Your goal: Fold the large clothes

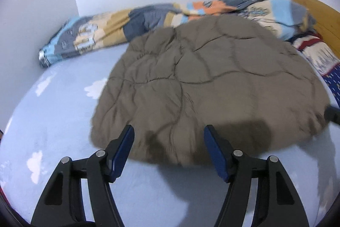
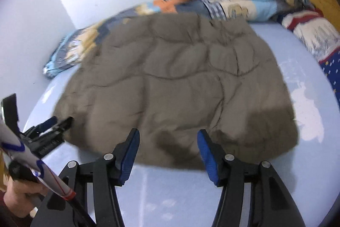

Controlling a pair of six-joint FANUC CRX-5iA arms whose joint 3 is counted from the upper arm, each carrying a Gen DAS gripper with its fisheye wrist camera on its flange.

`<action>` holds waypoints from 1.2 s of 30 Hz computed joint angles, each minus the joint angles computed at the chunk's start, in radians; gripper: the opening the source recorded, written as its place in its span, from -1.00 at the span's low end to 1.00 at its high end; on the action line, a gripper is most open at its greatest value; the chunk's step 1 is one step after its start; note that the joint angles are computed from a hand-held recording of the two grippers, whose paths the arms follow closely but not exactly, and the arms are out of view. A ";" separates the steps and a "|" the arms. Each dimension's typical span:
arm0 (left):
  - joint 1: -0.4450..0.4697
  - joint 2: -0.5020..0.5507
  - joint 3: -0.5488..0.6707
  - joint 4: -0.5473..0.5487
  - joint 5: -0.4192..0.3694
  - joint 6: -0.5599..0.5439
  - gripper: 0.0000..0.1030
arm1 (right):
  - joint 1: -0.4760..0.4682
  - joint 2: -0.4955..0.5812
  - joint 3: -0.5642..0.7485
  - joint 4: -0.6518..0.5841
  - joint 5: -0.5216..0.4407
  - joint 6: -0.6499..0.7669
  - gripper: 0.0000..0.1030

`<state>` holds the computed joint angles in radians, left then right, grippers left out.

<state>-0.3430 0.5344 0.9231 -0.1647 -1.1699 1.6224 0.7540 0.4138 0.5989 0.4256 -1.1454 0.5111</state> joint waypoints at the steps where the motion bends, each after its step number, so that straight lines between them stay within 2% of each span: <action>1: -0.001 -0.035 -0.045 0.003 0.022 -0.014 0.32 | 0.019 -0.010 -0.003 0.027 -0.007 -0.002 0.19; 6: -0.005 -0.226 -0.281 0.005 0.125 -0.047 0.32 | 0.111 -0.098 -0.093 0.091 0.035 -0.067 0.19; 12: -0.026 -0.347 -0.418 -0.048 0.210 -0.032 0.32 | 0.199 -0.130 -0.145 0.130 0.005 -0.073 0.20; 19: -0.005 -0.320 -0.406 -0.038 0.221 0.006 0.32 | 0.190 -0.121 -0.154 0.095 0.004 -0.059 0.20; 24: 0.009 -0.272 -0.360 -0.012 0.197 0.022 0.32 | 0.173 -0.101 -0.133 0.068 -0.005 -0.039 0.20; 36: -0.008 -0.235 -0.327 -0.022 0.182 0.018 0.32 | 0.154 -0.072 -0.090 0.006 -0.019 0.003 0.20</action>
